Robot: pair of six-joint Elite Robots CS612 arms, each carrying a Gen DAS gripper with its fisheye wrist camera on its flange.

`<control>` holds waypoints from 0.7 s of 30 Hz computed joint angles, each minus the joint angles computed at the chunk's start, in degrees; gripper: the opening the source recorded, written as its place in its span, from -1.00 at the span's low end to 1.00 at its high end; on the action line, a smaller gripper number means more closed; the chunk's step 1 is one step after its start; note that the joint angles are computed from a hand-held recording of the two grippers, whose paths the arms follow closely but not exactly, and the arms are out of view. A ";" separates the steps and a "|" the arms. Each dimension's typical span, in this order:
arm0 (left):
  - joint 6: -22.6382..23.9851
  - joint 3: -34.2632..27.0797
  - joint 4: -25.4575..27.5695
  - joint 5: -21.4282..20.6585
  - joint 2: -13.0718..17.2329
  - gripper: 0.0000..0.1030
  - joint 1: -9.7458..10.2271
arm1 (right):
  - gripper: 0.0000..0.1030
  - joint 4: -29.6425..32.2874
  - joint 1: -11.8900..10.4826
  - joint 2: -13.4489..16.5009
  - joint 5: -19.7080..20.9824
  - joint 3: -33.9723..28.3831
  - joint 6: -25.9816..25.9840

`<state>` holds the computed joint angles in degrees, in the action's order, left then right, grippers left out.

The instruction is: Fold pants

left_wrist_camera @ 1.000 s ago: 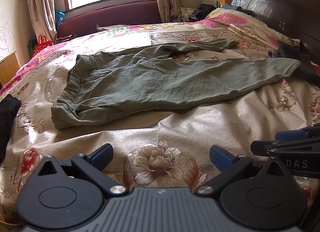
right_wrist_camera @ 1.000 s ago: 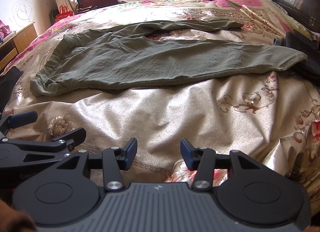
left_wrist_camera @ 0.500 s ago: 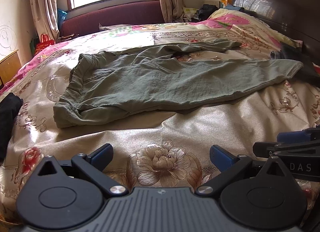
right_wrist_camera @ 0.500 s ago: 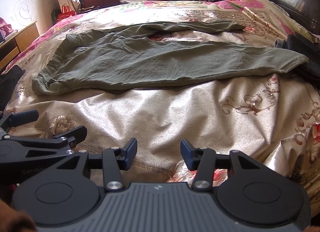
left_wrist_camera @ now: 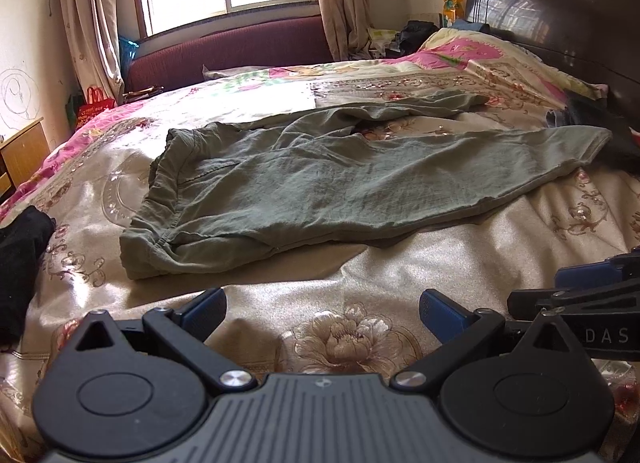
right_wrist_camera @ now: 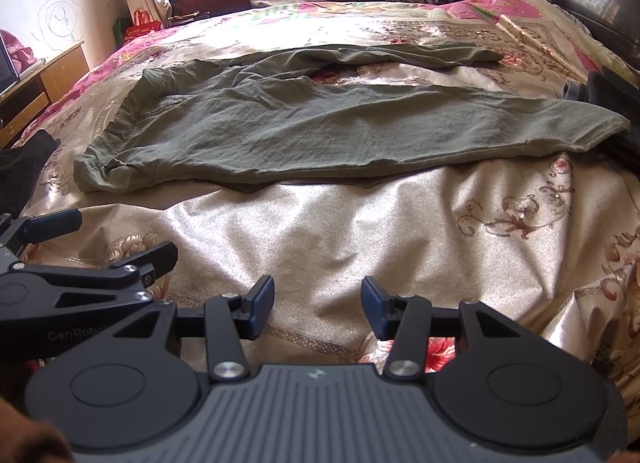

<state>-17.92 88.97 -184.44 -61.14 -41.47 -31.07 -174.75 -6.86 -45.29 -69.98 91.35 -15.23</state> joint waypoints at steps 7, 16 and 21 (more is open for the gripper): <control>-2.32 -1.55 2.20 6.02 0.55 1.00 2.03 | -0.04 -0.68 1.14 2.49 2.92 -4.55 -2.86; -4.77 -5.46 8.34 7.78 2.30 1.00 6.24 | -0.04 3.53 3.51 7.23 6.06 -12.81 -15.62; -0.28 -7.29 8.52 3.63 3.45 0.80 7.59 | -0.04 8.48 4.77 8.97 8.57 -16.39 -21.92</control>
